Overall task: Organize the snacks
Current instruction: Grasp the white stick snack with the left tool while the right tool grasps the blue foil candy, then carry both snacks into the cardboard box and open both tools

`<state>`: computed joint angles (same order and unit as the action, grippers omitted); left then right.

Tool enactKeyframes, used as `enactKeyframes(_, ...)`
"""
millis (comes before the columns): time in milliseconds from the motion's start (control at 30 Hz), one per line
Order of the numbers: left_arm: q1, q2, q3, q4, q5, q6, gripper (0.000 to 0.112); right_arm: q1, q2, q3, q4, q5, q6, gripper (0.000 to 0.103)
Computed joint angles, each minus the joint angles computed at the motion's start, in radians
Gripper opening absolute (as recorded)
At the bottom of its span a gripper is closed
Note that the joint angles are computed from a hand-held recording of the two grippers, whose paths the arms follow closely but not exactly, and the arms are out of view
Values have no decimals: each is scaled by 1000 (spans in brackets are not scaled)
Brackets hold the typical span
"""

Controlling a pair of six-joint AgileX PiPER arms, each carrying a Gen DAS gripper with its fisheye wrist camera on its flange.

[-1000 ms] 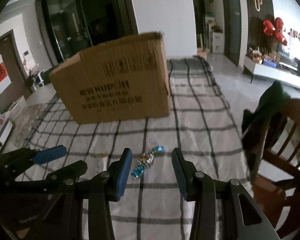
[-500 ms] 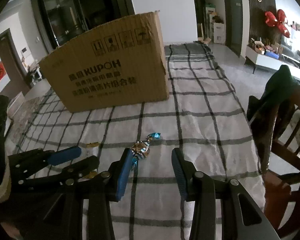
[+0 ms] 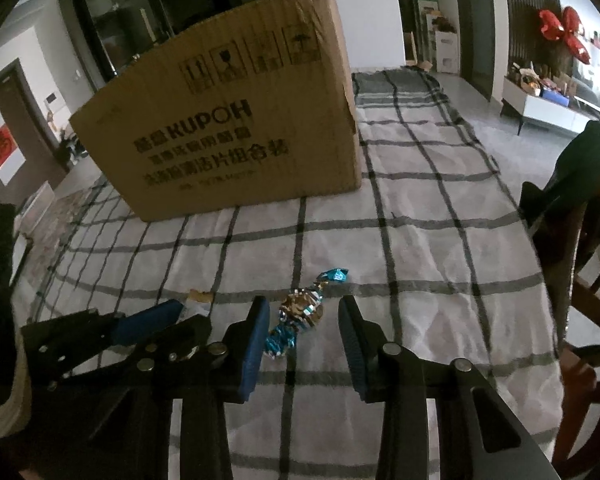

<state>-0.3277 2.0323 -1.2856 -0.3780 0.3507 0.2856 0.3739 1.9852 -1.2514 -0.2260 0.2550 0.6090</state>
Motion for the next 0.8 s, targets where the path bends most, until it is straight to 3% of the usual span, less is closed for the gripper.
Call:
enactKeyframes(133,14,-2,0,-54,15,45,21,8,33,-39,3,27,-9,33)
enactKeyframes(233,19,-8,5,-75,19,64,21,21,43,-52,-89,43,67,27)
enactKeyframes(800,51,-128,89,-212,8,207,19,80,-55,11,-341,64,319,27)
